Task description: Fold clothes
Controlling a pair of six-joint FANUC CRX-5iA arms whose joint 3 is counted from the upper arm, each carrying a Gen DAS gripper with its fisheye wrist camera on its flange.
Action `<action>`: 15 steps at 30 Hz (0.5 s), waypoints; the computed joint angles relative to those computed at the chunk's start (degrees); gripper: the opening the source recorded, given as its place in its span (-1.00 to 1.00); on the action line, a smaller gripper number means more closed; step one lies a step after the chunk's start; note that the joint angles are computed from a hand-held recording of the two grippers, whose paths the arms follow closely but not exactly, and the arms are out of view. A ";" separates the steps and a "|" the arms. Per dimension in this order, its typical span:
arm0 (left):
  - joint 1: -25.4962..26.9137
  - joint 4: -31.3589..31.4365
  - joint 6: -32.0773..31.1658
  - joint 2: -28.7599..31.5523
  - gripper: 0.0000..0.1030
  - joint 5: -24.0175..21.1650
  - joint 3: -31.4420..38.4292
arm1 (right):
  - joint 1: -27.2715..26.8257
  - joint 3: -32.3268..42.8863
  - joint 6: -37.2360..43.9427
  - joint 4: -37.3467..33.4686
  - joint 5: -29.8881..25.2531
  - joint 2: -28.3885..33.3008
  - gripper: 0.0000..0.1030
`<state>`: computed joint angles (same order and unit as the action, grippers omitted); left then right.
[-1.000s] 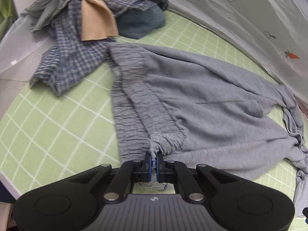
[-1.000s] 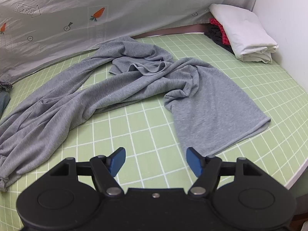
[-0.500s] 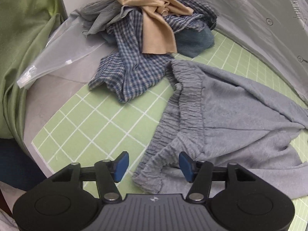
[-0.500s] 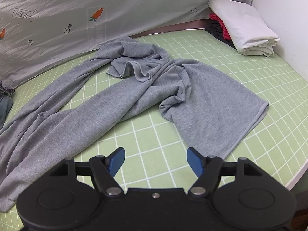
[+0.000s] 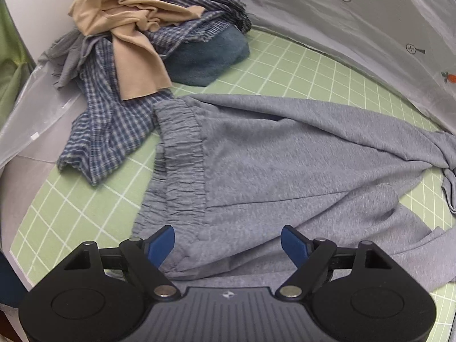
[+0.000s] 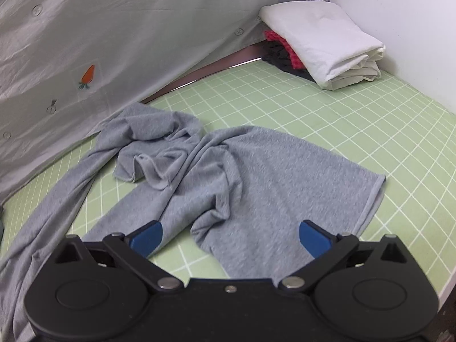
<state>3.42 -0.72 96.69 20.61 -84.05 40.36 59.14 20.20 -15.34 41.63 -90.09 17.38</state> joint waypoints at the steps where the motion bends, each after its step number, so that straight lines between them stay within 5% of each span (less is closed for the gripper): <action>1: -0.66 -0.26 0.14 1.42 0.60 -0.71 1.64 | -1.06 -0.91 -1.23 -0.11 0.98 -0.59 1.00; 8: -4.78 -3.35 1.96 14.49 0.60 -10.04 19.06 | -10.93 -0.04 -0.76 -3.97 7.27 0.05 0.92; 15: -6.48 -6.41 4.48 21.65 0.73 -16.91 29.25 | -19.21 5.94 5.10 -9.10 14.06 5.58 0.07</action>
<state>-3.06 -7.12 101.17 42.26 -100.95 69.61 39.94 26.14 -10.24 32.53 -76.03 22.96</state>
